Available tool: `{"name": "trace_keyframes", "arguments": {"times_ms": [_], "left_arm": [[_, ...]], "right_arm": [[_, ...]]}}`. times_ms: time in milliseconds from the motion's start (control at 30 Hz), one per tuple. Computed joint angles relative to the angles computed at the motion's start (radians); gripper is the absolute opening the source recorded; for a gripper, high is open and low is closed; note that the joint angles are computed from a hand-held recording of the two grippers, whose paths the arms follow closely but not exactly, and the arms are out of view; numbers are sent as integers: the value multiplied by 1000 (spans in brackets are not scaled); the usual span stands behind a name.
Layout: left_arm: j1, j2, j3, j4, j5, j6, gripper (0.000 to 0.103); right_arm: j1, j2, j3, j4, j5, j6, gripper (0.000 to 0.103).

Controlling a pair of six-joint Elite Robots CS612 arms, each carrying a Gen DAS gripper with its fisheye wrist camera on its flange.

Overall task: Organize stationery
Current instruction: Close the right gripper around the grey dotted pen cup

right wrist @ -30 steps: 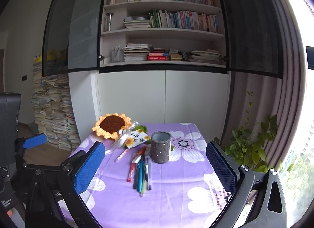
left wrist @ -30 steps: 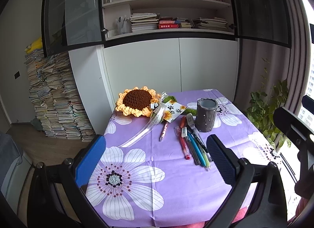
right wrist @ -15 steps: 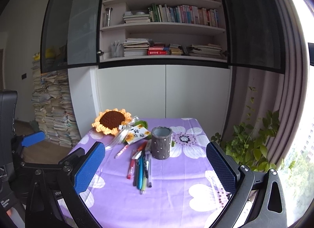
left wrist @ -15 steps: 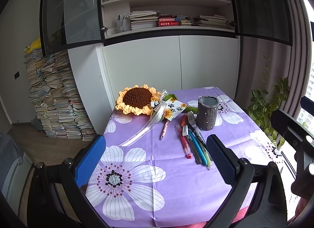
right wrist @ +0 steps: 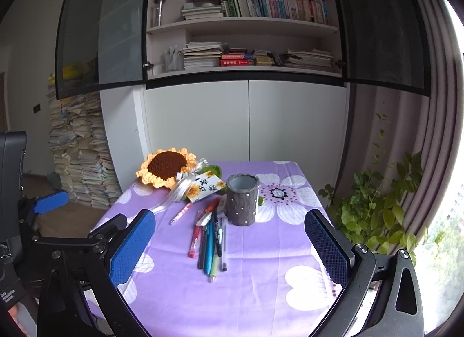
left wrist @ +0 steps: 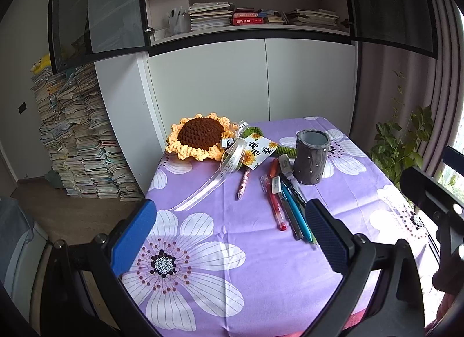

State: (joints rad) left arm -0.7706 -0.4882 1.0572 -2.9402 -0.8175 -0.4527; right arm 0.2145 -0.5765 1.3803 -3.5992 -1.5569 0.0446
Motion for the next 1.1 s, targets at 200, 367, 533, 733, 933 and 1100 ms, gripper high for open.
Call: {"name": "trace_keyframes", "arguments": {"times_ms": [200, 367, 533, 733, 933, 1100], "left_arm": [[13, 27, -48, 63, -24, -16, 102], [29, 53, -94, 120, -45, -39, 102], [53, 91, -163, 207, -74, -83, 102], [86, 159, -286, 320, -111, -117, 102], [117, 230, -414, 362, -159, -106, 102], [132, 285, -515, 402, -203, -76, 102]], "right_arm": [[-12, 19, -40, 85, 33, 29, 103], [-19, 46, -96, 175, 48, 44, 103], [-22, 92, -189, 283, 35, 24, 103], [-38, 171, -359, 466, 67, 29, 103], [-36, 279, -587, 661, 54, -15, 103], [-27, 367, -769, 780, 40, -65, 103]]}}
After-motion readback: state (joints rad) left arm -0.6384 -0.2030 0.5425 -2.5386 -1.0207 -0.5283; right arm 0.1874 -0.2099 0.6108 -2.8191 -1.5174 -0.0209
